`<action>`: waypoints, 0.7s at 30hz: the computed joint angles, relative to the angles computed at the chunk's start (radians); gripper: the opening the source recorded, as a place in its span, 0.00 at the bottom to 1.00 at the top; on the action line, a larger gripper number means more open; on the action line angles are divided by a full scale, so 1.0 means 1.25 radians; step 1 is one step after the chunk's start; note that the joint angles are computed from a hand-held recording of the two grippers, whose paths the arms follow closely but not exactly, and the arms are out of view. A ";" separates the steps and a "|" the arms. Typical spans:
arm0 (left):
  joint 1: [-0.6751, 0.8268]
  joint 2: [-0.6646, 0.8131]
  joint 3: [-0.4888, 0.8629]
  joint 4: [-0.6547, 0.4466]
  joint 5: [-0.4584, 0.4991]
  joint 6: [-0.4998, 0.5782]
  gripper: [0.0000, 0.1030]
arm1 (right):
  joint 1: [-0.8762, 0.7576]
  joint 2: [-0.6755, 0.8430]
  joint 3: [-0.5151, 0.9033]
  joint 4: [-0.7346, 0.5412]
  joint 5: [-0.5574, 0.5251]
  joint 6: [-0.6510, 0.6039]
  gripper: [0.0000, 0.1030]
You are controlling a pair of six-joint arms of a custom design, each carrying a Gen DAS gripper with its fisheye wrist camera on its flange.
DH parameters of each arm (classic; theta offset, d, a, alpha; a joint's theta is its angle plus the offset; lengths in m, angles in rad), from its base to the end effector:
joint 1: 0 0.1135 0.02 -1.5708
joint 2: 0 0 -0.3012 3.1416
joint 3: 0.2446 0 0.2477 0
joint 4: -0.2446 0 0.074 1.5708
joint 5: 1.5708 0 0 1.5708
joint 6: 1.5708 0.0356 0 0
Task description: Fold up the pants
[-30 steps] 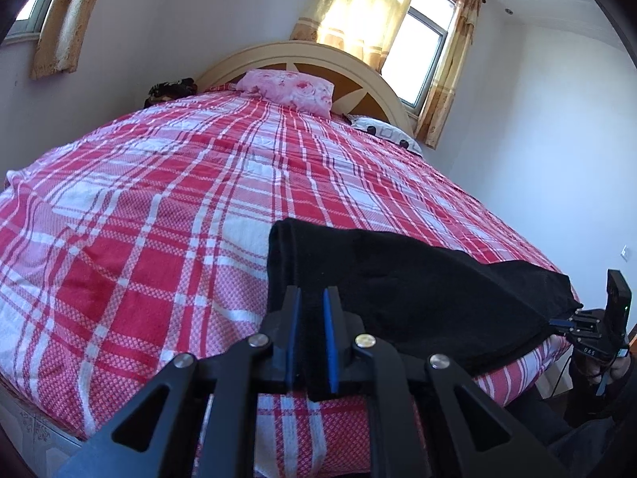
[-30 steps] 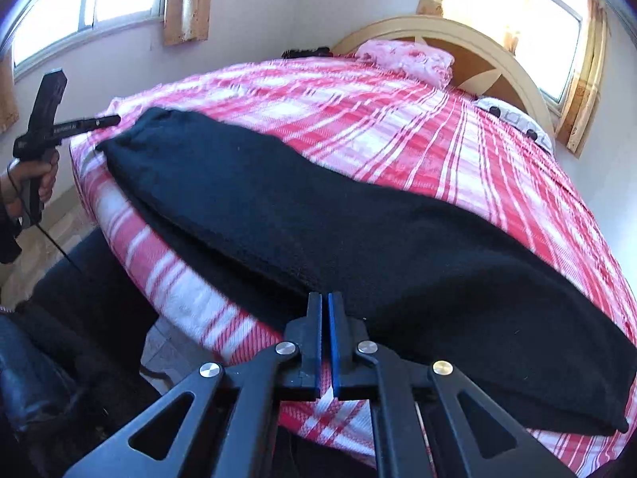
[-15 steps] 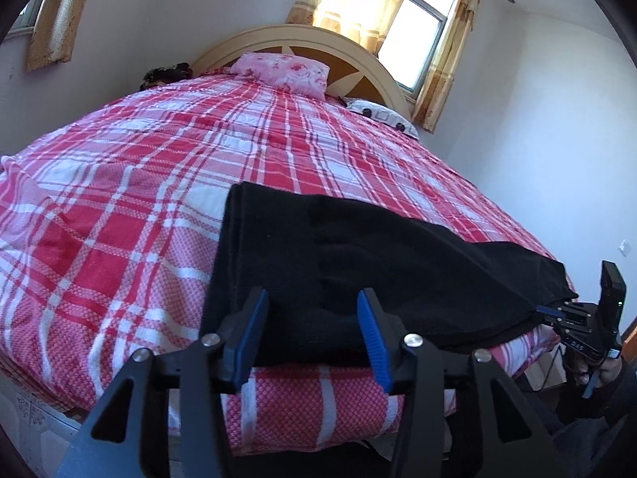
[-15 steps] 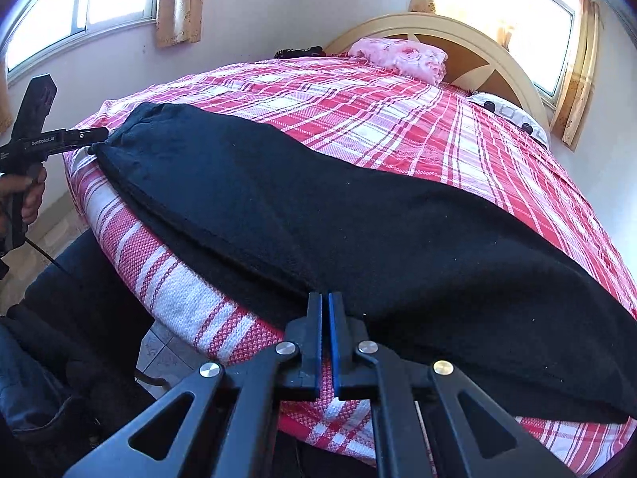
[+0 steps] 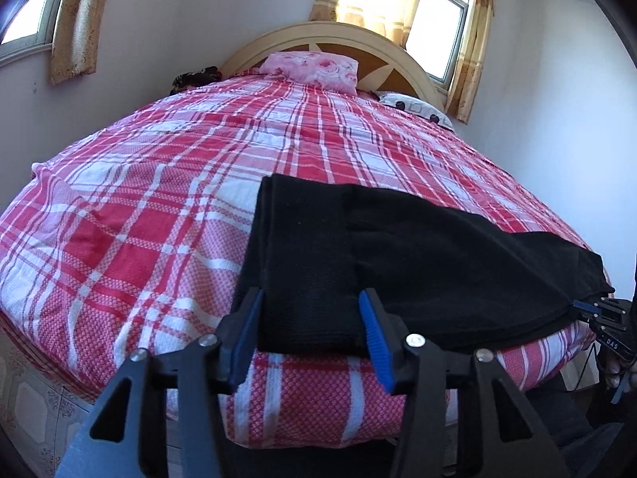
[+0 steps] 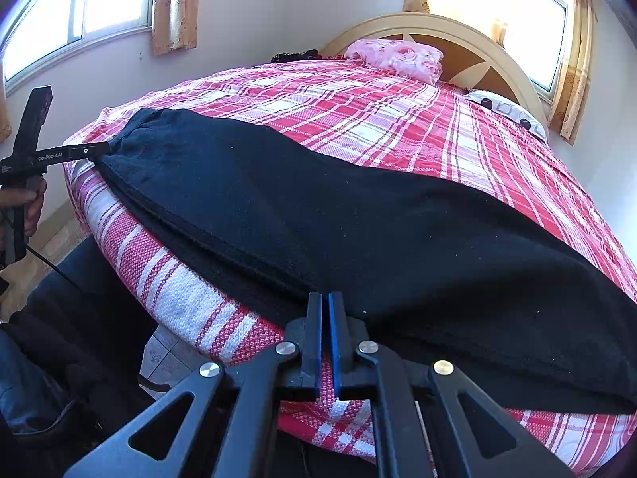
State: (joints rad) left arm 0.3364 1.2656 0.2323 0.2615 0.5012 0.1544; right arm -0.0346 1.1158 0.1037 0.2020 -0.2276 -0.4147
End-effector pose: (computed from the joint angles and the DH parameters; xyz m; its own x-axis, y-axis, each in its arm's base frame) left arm 0.1751 0.0431 0.1517 -0.6450 -0.0827 -0.7597 0.1364 0.9657 -0.2209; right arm 0.1410 0.0032 0.1333 -0.6135 -0.3715 -0.6968 -0.4031 0.9061 -0.1282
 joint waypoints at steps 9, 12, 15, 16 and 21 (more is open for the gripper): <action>0.030 0.006 0.035 -0.051 0.071 0.000 0.27 | 0.006 -0.003 -0.003 0.003 0.004 0.008 0.03; 0.052 0.025 0.042 -0.051 0.111 -0.009 0.27 | 0.004 0.002 -0.003 0.006 0.004 0.005 0.03; 0.106 0.078 0.056 -0.052 0.191 -0.027 0.33 | 0.003 0.004 -0.005 0.007 0.002 0.008 0.03; 0.117 0.084 0.058 -0.056 0.206 -0.028 0.36 | 0.003 0.006 -0.004 0.009 0.003 0.009 0.03; 0.172 0.153 0.078 -0.060 0.277 -0.031 0.40 | 0.000 0.011 -0.006 0.016 0.002 0.008 0.03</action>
State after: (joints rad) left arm 0.5517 1.4571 0.3298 0.1864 0.8475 0.1153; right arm -0.0343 1.1298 0.0956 0.2215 -0.2251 -0.4041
